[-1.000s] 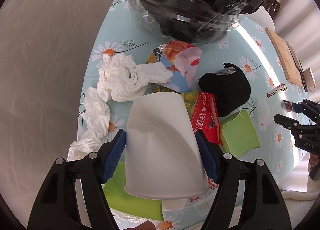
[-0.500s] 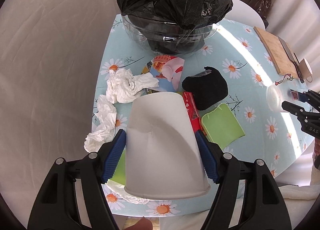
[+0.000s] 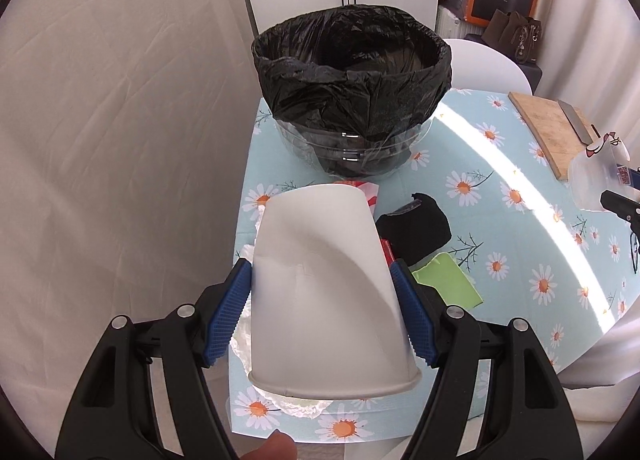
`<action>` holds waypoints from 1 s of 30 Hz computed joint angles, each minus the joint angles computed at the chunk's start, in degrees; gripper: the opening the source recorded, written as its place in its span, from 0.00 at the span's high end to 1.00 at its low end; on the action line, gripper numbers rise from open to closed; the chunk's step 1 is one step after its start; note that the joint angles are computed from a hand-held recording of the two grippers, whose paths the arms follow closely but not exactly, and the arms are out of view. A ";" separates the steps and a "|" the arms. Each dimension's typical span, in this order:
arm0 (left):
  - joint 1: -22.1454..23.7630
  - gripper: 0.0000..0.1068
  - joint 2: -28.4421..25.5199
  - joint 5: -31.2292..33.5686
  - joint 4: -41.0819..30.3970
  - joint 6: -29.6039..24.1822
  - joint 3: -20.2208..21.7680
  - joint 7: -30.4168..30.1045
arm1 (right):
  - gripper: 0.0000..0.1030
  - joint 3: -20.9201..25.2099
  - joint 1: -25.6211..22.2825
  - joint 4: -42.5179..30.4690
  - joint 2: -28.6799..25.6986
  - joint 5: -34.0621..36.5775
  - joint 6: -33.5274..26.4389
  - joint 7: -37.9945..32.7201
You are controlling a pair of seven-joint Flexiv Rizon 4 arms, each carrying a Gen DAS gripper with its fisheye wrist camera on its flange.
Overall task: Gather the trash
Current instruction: 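Lift the white paper cup with the left tool while the right tool lifts the clear cup, then carry both cups over the black bin and open both tools to drop them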
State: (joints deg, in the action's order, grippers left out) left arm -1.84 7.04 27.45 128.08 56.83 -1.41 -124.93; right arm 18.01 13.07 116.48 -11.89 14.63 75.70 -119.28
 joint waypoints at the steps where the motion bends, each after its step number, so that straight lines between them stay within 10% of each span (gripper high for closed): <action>1: 0.08 0.34 0.30 0.56 -0.45 -0.30 -0.16 -0.28 | 0.52 0.19 -0.07 -0.27 0.20 0.45 0.42 -0.09; 23: 3.97 0.34 -1.17 -2.74 -6.55 4.70 2.23 10.92 | 0.51 -1.88 5.46 -7.29 -2.81 -12.50 8.19 12.99; 30: 4.16 0.34 -7.21 -15.91 -7.90 13.69 4.55 24.64 | 0.51 -4.19 8.62 -11.94 -6.99 -20.52 6.52 21.02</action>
State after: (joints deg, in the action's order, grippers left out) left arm 2.33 -0.16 11.55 120.18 70.52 3.13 -100.29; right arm 13.82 21.69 104.54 -18.88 -5.89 82.21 -98.27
